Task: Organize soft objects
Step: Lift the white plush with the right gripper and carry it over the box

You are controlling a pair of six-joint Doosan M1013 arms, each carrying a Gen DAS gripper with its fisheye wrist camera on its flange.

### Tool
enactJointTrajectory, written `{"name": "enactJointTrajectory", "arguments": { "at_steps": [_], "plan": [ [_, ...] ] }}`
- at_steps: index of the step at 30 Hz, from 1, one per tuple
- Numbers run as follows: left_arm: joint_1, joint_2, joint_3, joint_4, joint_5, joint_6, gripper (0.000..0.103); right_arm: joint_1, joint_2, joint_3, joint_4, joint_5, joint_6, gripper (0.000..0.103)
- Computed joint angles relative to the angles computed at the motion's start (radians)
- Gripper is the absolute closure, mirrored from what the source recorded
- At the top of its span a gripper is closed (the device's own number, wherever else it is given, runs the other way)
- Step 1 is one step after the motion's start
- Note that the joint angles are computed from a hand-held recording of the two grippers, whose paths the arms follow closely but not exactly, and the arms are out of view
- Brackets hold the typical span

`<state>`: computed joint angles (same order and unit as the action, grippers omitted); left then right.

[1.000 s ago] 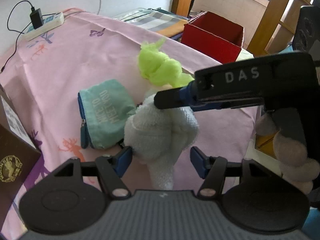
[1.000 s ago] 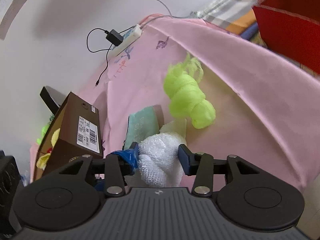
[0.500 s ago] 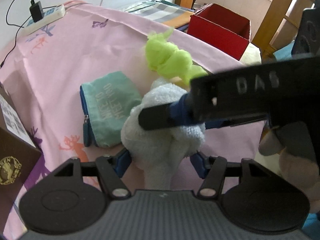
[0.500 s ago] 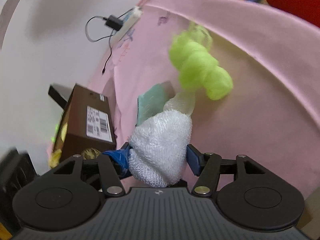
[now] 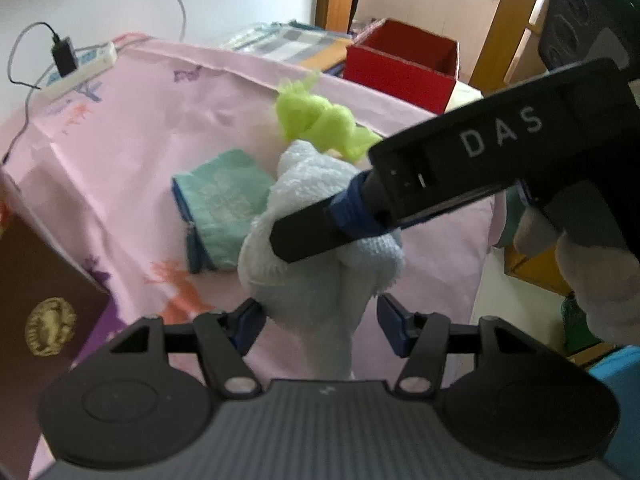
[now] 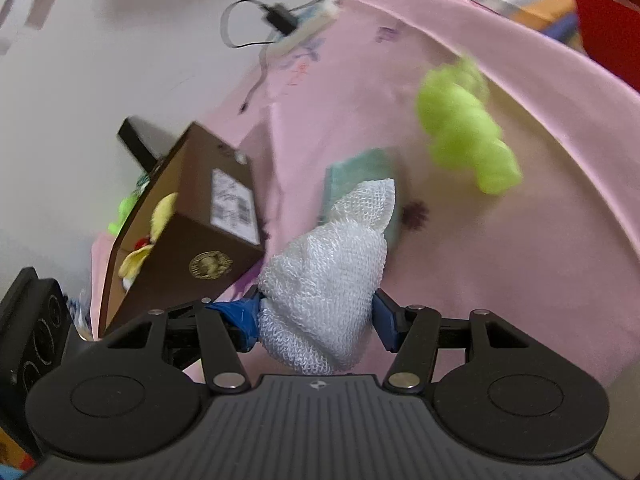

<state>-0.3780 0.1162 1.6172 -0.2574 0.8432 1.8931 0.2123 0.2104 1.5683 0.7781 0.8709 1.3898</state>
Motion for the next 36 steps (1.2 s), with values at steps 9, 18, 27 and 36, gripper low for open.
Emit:
{"name": "enactJointTrajectory", "arguments": {
  "at_steps": [9, 18, 27, 36],
  "plan": [
    [0.055, -0.07, 0.031, -0.006, -0.1, -0.067, 0.043, 0.064, 0.016, -0.076, 0.016, -0.04, -0.197, 0.061],
    [0.13, -0.107, 0.021, 0.039, -0.2, -0.181, 0.043, 0.105, 0.096, -0.219, 0.119, -0.013, -0.346, 0.061],
    [0.203, -0.072, -0.036, 0.107, -0.24, -0.304, 0.043, 0.153, 0.214, -0.419, 0.068, 0.046, -0.383, 0.061],
    [0.241, 0.006, -0.091, 0.122, -0.185, -0.386, 0.043, 0.187, 0.351, -0.629, -0.108, 0.182, -0.356, 0.059]
  ]
}}
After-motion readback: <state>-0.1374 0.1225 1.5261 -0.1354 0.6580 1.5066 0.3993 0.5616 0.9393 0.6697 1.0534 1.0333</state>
